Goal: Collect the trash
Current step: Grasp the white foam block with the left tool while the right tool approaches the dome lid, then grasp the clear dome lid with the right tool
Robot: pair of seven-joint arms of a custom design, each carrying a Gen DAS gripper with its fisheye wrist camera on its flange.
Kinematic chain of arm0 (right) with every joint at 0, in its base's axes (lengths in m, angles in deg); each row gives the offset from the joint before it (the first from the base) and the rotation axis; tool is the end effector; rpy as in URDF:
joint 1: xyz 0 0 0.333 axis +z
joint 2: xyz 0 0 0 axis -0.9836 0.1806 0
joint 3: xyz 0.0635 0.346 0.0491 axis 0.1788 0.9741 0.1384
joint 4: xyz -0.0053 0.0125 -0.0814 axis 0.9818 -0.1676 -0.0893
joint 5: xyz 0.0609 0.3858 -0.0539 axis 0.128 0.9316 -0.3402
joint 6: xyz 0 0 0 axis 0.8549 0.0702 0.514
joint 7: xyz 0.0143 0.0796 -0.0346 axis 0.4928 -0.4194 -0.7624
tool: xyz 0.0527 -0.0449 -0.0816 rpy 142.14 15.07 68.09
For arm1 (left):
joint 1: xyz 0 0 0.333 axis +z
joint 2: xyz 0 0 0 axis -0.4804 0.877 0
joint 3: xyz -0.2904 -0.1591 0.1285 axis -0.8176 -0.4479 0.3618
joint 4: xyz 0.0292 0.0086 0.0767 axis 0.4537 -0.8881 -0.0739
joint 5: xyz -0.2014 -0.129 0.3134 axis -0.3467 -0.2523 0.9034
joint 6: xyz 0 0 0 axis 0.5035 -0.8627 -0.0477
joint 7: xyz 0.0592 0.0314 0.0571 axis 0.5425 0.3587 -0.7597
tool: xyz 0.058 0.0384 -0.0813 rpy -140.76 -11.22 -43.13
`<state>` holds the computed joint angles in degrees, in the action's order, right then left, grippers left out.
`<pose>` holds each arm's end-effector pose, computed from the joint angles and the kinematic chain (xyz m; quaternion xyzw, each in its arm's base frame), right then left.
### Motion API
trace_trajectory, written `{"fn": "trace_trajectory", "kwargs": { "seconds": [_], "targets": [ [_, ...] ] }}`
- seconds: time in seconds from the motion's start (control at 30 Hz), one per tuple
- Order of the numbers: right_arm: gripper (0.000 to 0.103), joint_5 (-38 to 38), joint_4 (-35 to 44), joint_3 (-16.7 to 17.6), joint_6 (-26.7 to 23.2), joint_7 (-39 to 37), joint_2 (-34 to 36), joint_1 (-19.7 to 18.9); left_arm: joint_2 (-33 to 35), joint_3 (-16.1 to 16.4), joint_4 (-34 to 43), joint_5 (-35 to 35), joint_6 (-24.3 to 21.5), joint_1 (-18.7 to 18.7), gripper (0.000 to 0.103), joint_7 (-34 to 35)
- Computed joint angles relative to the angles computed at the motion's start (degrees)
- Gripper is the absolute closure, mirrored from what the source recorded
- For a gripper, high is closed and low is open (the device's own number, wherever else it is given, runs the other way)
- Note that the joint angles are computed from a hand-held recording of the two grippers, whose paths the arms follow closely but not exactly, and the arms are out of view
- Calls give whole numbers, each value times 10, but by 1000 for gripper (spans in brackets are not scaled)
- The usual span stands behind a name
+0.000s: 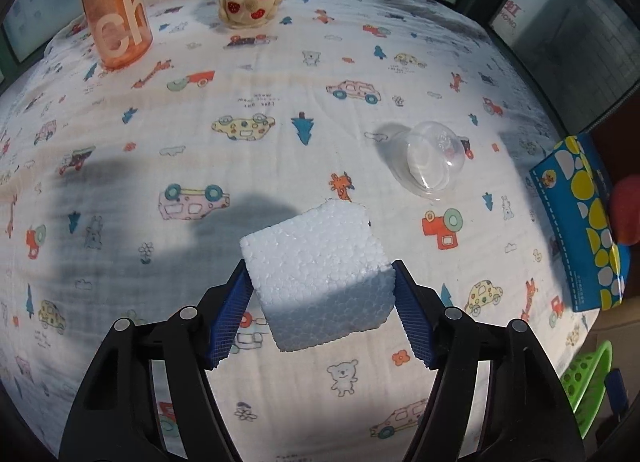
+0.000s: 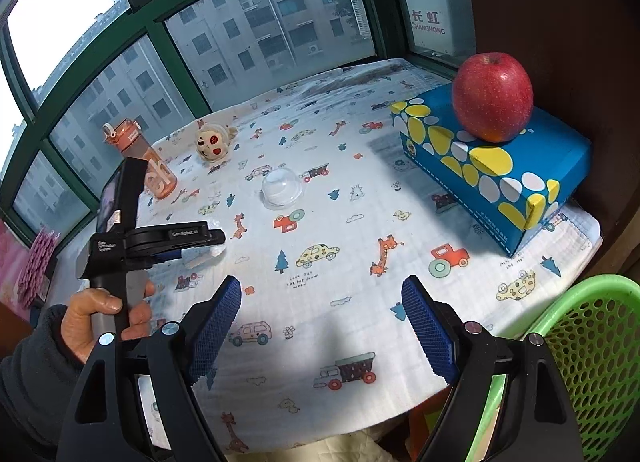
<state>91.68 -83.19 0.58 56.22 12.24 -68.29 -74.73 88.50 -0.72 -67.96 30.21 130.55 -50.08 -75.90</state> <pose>0.6333 0.1113 0.4288 -0.8304 0.4256 -0.0210 0.3589 0.5816 -0.2945 0.3647 -0.9041 0.3683 -0.1706 0.1336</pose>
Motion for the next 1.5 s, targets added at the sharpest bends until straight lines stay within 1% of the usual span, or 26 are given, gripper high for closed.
{"fn": "trace_trajectory", "kwargs": {
  "seconds": [0.17,0.33,0.47,0.57,0.73,0.87,0.97,1.03,1.1,1.13,1.17,1.3,1.5],
  "targets": [
    [23,-45,34,14,30,29,36,29,-53,1,-54,38,10,3,35,-16],
    [23,-107,87,35,65,70,93,58,-91,-12,-102,64,27,22,35,-35],
    [24,-166,152,46,70,132,152,77,-109,-20,-132,74,46,39,35,-46],
    [24,-209,197,52,79,175,193,92,-117,-26,-144,84,41,44,35,-53],
    [25,-285,266,47,79,253,254,117,-127,-32,-163,89,53,55,35,-58],
    [28,-322,307,50,75,296,290,120,-126,-34,-171,90,58,61,35,-58],
    [28,-338,330,56,68,314,308,119,-121,-35,-171,81,62,62,35,-51],
    [29,-350,335,57,71,320,313,121,-117,-35,-167,77,64,61,35,-48],
    [35,-361,341,57,67,323,318,124,-114,-33,-164,76,63,60,35,-48],
    [38,-368,342,55,67,326,320,126,-113,-32,-163,76,64,59,35,-48],
    [48,-373,344,54,67,326,321,126,-113,-32,-162,78,62,57,35,-49],
    [49,-361,324,71,69,323,308,108,-115,-32,-161,79,50,53,35,-48],
    [50,-316,239,96,81,281,240,65,-122,-37,-160,85,42,49,35,-58]
  ]
}}
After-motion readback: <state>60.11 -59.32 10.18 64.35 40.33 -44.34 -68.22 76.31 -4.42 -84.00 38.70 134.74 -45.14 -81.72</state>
